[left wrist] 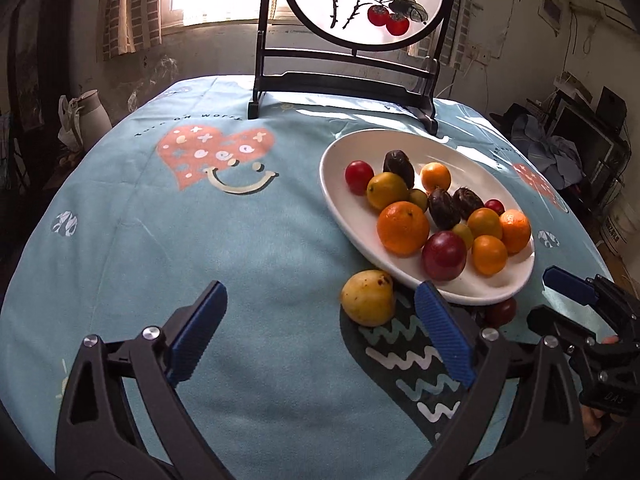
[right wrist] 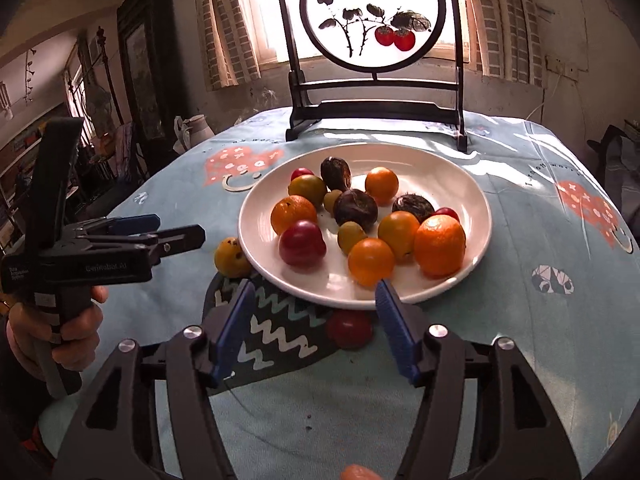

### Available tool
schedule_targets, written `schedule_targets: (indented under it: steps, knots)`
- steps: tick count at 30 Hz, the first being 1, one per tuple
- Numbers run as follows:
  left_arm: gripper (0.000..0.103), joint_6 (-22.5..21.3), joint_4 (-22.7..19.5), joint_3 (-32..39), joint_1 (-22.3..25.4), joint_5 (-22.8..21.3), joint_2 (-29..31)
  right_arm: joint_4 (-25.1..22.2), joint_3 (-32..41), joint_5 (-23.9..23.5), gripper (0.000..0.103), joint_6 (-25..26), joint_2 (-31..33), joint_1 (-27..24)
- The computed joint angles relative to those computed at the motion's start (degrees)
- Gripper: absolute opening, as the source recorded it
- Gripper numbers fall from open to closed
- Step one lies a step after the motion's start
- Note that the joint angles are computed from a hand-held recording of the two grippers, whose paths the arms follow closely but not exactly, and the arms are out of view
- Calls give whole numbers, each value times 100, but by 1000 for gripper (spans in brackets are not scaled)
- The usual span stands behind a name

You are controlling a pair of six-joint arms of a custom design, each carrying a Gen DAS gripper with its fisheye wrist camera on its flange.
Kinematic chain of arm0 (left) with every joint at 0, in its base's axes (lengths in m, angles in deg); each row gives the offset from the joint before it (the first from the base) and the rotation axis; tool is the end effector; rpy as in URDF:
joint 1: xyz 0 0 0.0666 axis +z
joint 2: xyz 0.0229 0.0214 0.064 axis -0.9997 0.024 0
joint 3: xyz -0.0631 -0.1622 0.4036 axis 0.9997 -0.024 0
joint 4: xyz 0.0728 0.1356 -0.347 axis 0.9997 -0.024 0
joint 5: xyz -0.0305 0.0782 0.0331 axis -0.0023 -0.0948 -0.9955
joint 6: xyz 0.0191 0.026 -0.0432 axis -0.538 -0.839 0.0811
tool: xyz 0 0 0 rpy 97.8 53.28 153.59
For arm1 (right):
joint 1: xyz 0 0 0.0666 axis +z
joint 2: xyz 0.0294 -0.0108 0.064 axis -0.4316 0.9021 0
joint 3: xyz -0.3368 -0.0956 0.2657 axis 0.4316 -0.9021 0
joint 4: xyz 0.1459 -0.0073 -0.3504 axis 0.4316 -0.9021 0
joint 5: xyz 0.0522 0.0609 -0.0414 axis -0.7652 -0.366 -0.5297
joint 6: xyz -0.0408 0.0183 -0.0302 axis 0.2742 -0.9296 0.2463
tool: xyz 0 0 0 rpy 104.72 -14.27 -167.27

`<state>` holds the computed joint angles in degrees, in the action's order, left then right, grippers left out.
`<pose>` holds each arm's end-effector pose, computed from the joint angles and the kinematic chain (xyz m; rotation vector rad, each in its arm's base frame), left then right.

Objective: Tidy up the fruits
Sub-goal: 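Grasp the last red tomato with right gripper while left grasps a spotted yellow fruit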

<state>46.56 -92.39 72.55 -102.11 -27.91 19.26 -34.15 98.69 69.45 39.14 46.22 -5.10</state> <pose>0.4261 -0.1047 0.3913 0.1561 2.3546 -0.2445 0.3884 0.1470 0.3819 -0.2679 2.2693 0.3412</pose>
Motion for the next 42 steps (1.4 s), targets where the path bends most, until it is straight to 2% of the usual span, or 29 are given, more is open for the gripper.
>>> schedule_targets:
  steps: [3,4,15,18,23,27,30,32,34,36,39,42]
  knots:
    - [97,98,-36,3,81,90,-25,-333,50,-437,64,-261,123,-151]
    - [97,128,-48,3,95,107,-34,-387,68,-455,64,-291,155,-167]
    - [97,-39,-100,-13,-19,22,-89,-550,169,102,64,5,420,-96]
    - [97,-78,-71,-29,-46,-34,-108,-588,261,232,56,115,521,-62]
    - [97,-47,-131,-8,-27,-36,-94,-739,406,275,49,187,683,-51]
    - [97,69,-94,-22,31,25,-105,-778,400,440,31,279,666,-16]
    - [97,39,-24,-60,13,2,-110,-762,332,524,30,396,558,30]
    - [96,-144,8,-91,-52,19,-116,-724,289,235,30,312,447,-21]
    - [96,-400,129,-164,-198,-153,-143,-649,235,95,31,265,332,-45]
    - [85,-648,262,-244,-328,-302,-153,-581,186,156,31,289,238,-21]
    - [68,-861,128,-200,-388,-102,-37,-568,165,110,31,252,186,-42]
    - [62,-910,86,-165,-408,-127,82,-568,174,130,31,225,182,-53]
